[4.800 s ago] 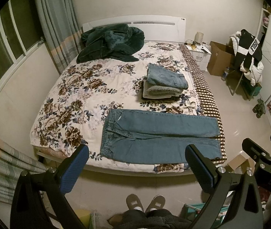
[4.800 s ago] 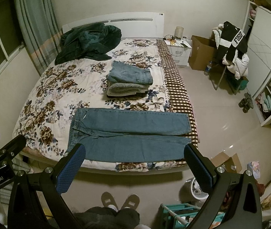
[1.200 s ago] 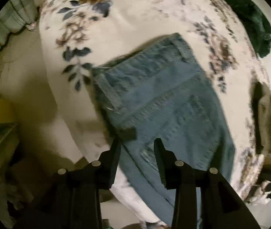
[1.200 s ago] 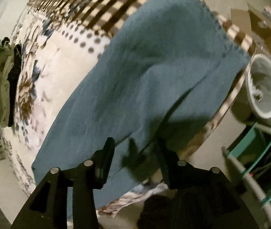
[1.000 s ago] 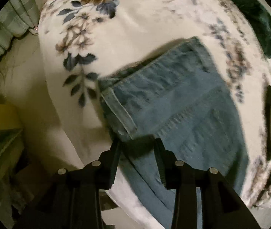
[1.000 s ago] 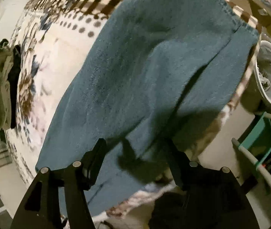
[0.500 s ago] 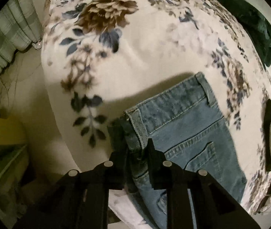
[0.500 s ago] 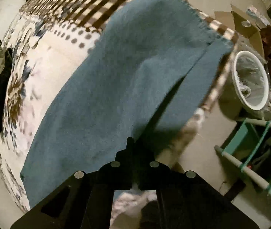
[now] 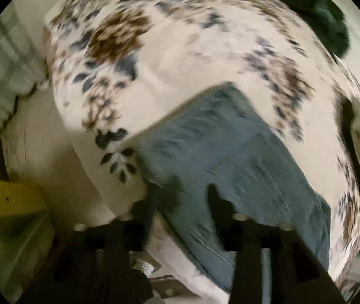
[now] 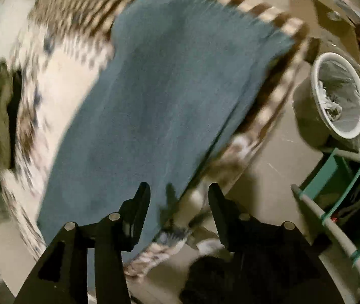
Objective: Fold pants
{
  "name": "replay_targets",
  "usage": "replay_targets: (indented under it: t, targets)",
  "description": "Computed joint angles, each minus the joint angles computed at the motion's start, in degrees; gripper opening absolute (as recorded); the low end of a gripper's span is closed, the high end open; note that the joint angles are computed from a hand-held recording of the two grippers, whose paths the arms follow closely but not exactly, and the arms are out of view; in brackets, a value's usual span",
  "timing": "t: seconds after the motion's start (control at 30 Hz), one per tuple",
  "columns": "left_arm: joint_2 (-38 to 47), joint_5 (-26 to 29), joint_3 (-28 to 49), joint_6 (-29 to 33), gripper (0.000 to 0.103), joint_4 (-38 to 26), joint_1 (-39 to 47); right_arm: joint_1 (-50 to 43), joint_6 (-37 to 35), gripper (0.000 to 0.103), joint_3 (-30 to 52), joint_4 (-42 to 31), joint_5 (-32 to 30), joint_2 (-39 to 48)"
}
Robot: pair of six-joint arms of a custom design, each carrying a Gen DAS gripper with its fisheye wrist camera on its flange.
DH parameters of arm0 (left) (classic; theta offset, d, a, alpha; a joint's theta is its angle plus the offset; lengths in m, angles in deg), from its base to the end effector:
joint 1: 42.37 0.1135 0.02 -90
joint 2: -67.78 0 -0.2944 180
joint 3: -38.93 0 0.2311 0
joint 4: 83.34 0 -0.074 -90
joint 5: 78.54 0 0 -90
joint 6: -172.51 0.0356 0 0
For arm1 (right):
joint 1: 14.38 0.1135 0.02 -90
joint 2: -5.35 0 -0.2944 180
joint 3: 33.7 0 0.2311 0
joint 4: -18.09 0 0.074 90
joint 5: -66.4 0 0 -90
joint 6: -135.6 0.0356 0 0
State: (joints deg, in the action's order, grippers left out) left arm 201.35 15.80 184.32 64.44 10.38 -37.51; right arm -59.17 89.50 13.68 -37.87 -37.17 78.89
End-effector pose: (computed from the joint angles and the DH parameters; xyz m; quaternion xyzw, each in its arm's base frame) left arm 0.4770 0.0379 0.2686 -0.1918 0.9714 -0.0528 0.1299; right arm 0.1187 -0.1060 0.1864 0.6866 0.7141 0.1173 0.0691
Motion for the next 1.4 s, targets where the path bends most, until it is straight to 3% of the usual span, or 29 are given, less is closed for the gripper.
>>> replay_targets:
  t: [0.03,0.07,0.23,0.37,0.53,0.67,0.73,0.77,0.8,0.83,0.9,1.0,1.17,1.27,1.3,1.33,1.4]
  targets:
    - [-1.3,0.0,-1.3,0.5,0.066,0.2,-1.3,-3.5,-2.0,0.051,0.6,-0.9,0.9,-1.0]
    - [-3.2,0.2,-4.0,1.0,0.068,1.4,-2.5,-6.7,-4.2,0.051,1.2,-1.4,1.9,-1.3]
    - [-4.6,-0.5,-7.6,2.3,0.068,3.7,-13.5,-24.2,-15.2,0.051,3.4,4.8,4.2,4.9]
    - [-2.9,-0.2,-7.7,1.3,0.068,3.6,-22.9,-32.4,-15.3,0.051,5.1,11.9,2.2,12.1]
    - [2.9,-0.9,-1.0,3.8,0.068,1.4,-33.7,-32.0,-16.2,0.051,7.3,14.8,4.6,11.1]
    - [12.4,-0.8,9.4,5.1,0.068,-5.9,-37.9,-31.7,-16.7,0.051,7.7,16.9,-0.8,16.1]
    - [14.9,-2.2,9.8,5.6,0.069,-6.8,-38.5,-31.5,-15.3,0.051,7.1,18.1,-1.8,19.7]
    - [13.9,-2.1,6.6,6.3,0.072,-4.1,-38.4,-31.5,-14.6,0.05,7.3,18.4,-1.1,21.8]
    - [12.1,-2.0,2.8,6.6,0.074,-0.6,-38.3,-31.6,-13.9,0.043,6.6,19.7,-0.9,23.1]
    - [11.6,-1.9,1.8,6.8,0.074,0.2,-38.2,-31.5,-13.3,0.029,6.1,21.0,-0.2,23.1]
    - [12.2,-1.8,3.4,7.4,0.075,-1.0,-38.3,-30.5,-13.9,0.013,6.0,21.3,2.6,22.1]
    - [14.4,-1.1,7.9,7.4,0.077,-4.0,-38.3,-30.3,-16.3,0.01,5.4,19.9,5.0,18.3]
    - [17.6,0.8,13.7,9.6,0.101,-7.4,-37.5,-34.1,-21.1,0.01,4.2,16.8,3.9,15.6]
    - [16.9,0.1,10.3,10.4,0.103,-4.9,-37.9,-38.3,-26.7,0.016,5.0,16.0,0.3,19.3]
    - [16.5,-0.2,9.5,9.9,0.103,-4.1,-38.1,-40.0,-28.5,0.025,5.9,15.0,-1.8,19.9]
    - [16.5,-0.2,9.3,9.6,0.103,-3.8,-38.1,-41.7,-30.5,0.043,5.9,14.1,-3.0,19.1]
    - [15.9,-0.1,7.9,9.0,0.103,-2.6,-38.4,-43.6,-33.8,0.057,5.3,13.7,-4.0,16.5]
